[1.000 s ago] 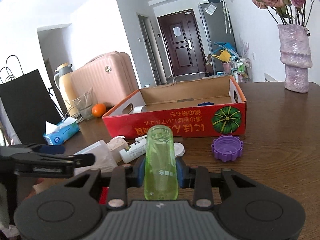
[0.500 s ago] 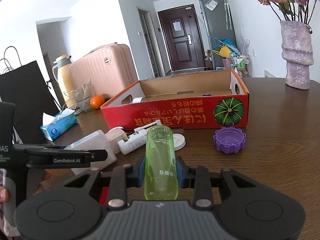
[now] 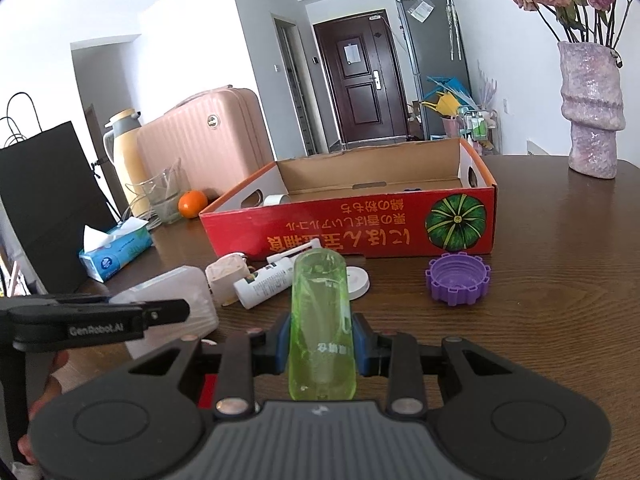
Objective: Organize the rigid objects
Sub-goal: 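Grasp the white translucent container with the left gripper while the right gripper holds the bottle, then carry the white container and green bottle with both grippers into the cardboard box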
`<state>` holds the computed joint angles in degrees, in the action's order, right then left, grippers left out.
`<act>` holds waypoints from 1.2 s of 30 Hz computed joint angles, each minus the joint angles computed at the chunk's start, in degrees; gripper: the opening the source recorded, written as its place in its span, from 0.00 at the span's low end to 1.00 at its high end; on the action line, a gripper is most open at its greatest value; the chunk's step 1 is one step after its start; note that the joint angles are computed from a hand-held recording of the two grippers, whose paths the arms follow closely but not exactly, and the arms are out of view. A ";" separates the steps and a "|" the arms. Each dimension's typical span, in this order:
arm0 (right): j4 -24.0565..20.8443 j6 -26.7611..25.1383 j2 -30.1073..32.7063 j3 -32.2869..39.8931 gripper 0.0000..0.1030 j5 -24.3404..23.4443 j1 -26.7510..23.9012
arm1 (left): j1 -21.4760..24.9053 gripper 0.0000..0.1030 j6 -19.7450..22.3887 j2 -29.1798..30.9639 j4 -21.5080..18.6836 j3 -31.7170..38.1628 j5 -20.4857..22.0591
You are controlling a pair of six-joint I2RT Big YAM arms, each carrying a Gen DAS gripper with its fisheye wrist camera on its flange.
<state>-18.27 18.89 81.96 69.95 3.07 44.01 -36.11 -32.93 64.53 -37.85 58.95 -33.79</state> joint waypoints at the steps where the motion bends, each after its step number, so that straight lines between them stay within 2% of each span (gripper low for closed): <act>1: 0.02 0.00 -0.07 -0.04 0.29 0.04 0.03 | -0.05 0.43 -0.28 -0.49 0.22 -0.17 -0.21; 13: 0.77 0.85 -1.11 -0.58 0.29 0.16 0.00 | -1.67 0.42 -0.60 -2.75 0.80 0.28 -2.72; 20: 0.44 0.73 -1.86 1.25 0.29 0.90 -0.85 | -1.76 0.42 2.59 -2.29 2.35 3.76 -5.41; 27: -0.62 -1.90 -0.60 6.32 0.29 1.88 -1.81 | -0.41 0.42 5.71 0.57 4.83 8.82 -4.93; 36: -1.07 -1.98 4.82 13.89 0.29 1.53 -4.01 | 2.79 0.42 6.01 6.49 8.04 14.56 -2.05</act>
